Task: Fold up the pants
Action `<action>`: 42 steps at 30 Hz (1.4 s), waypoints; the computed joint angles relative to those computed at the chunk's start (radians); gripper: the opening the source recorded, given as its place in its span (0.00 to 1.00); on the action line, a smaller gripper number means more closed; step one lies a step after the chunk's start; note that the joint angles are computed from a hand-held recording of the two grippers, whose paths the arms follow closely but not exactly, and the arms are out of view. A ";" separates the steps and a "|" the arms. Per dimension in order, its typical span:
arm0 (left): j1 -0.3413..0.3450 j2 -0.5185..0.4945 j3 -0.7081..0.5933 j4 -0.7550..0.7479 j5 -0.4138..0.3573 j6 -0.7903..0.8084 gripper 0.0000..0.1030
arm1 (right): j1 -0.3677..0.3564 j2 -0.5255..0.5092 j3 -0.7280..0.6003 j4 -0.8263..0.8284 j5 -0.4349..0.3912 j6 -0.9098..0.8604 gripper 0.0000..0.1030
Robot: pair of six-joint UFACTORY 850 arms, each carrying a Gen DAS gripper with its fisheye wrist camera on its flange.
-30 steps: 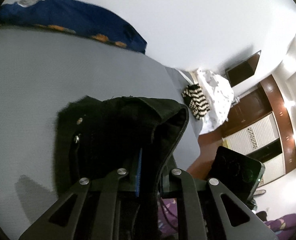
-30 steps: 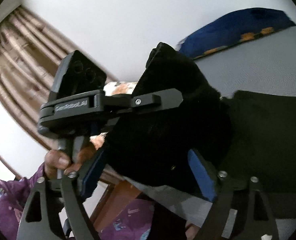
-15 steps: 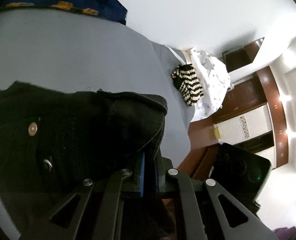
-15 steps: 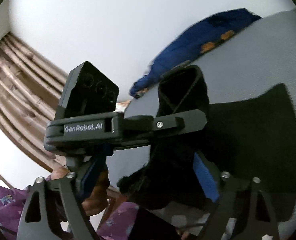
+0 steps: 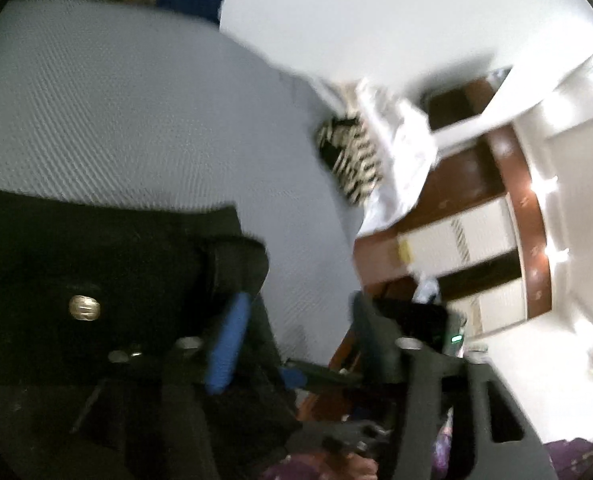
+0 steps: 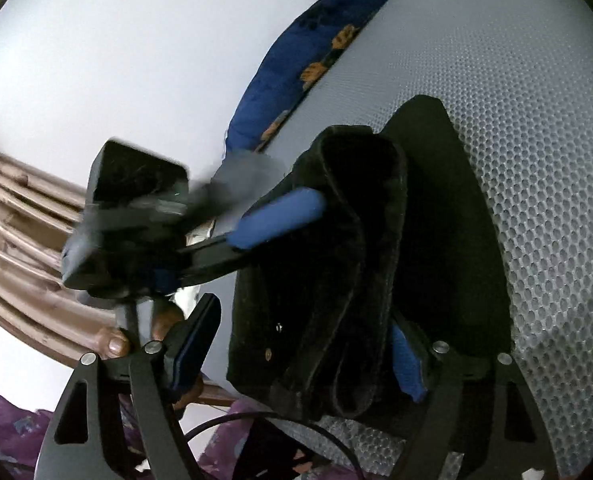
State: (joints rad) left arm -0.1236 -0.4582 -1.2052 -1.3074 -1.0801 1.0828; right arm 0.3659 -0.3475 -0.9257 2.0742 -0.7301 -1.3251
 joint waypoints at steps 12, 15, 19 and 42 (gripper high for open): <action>0.080 0.300 0.293 -0.060 0.533 0.304 0.69 | -0.006 0.032 -0.018 -0.094 0.147 0.042 0.13; 0.117 0.310 0.331 -0.065 0.553 0.310 0.69 | -0.016 0.055 -0.008 -0.079 0.165 0.014 0.10; 0.150 0.318 0.381 -0.085 0.592 0.330 0.69 | -0.044 0.052 0.014 -0.076 0.178 0.039 0.10; 0.061 0.294 0.438 -0.431 0.717 0.782 0.73 | -0.073 0.060 0.093 0.003 0.158 -0.004 0.09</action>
